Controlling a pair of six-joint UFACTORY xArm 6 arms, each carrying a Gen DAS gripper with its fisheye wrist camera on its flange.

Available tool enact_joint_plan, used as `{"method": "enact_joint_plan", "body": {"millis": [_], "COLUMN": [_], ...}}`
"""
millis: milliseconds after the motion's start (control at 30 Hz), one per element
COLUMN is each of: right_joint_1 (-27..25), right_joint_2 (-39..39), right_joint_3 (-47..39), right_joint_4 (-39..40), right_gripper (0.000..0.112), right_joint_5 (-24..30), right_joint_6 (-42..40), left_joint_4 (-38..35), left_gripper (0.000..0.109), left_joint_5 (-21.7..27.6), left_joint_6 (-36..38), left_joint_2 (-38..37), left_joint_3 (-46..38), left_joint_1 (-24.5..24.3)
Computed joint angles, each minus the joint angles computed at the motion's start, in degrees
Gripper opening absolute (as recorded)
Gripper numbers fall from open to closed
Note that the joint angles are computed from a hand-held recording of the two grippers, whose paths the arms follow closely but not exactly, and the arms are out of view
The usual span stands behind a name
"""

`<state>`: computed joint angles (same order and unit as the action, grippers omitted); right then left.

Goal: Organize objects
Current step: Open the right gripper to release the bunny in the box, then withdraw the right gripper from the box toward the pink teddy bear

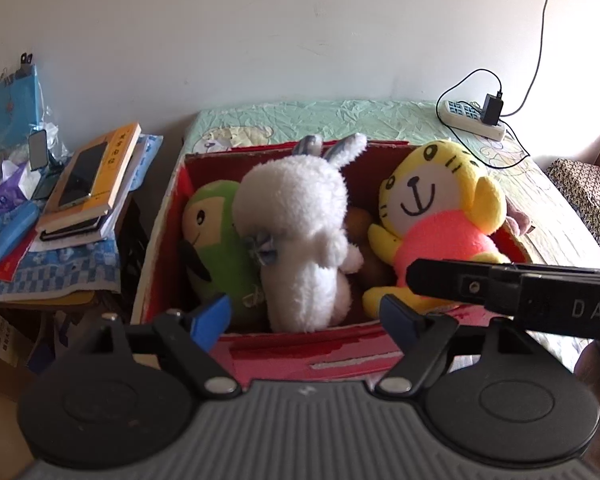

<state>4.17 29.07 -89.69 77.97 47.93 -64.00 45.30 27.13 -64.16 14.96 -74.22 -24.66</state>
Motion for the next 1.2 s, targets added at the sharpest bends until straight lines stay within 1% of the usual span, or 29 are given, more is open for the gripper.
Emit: {"method": "enact_joint_plan", "body": {"millis": [67, 133, 233, 300, 433, 700, 833, 967, 1067, 1133, 1200], "right_joint_1": [-0.1, -0.26, -0.41, -0.54, -1.31, -2.62, -2.68, -3.6, -4.52, -5.21, -5.99], "right_joint_2": [-0.37, -0.77, -1.65, -2.11, -2.43, -3.45, -3.52, -3.54, -3.43, -3.04, -2.08], "right_joint_3": [0.66, 1.39, 2.79, 3.49, 4.13, 6.17, 6.9, 7.67, 7.8, 7.29, 6.0], "right_joint_4": [-0.33, -0.38, 1.06, 1.8, 2.47, 2.58, -0.29, -2.43, -4.68, -6.44, -8.96], "right_gripper": [0.042, 0.041, 0.041, 0.041, 0.04, 0.04, 0.042, 0.042, 0.042, 0.044, 0.045], "right_joint_5": [-0.09, 0.06, -0.23, -0.24, 1.11, 2.97, 1.65, 1.27, 1.85, 2.55, 3.51], "right_joint_6": [0.17, 0.13, -1.51, -2.21, -2.37, -2.21, 0.31, 2.72, 3.61, 3.94, 5.17], "left_joint_4": [0.29, -0.61, -1.39, -1.04, -2.62, -9.79, -13.47, -18.11, -19.78, -20.81, -20.69], "left_gripper": [0.083, 0.083, 0.084, 0.086, 0.086, 0.087, 0.09, 0.091, 0.091, 0.091, 0.091], "left_joint_5": [0.63, 0.24, 0.59, 1.1, 1.11, 1.78, 2.6, 4.07, 5.87, 7.55, 8.97], "left_joint_6": [-0.3, 0.22, 0.57, 0.19, 1.52, 6.79, 9.42, 12.84, 14.38, 15.14, 14.8], "left_joint_2": [-0.1, -0.11, 0.24, 0.43, 0.86, 3.49, 5.35, 7.9, 10.14, 11.68, 13.13], "left_joint_3": [0.14, 0.45, 0.41, 0.31, 0.18, -1.27, -2.55, -4.96, -7.6, -9.87, -12.19], "left_joint_1": [-0.53, -0.76, -1.2, -1.55, -2.18, -3.48, -4.24, -4.94, -5.87, -6.61, -7.48]}}
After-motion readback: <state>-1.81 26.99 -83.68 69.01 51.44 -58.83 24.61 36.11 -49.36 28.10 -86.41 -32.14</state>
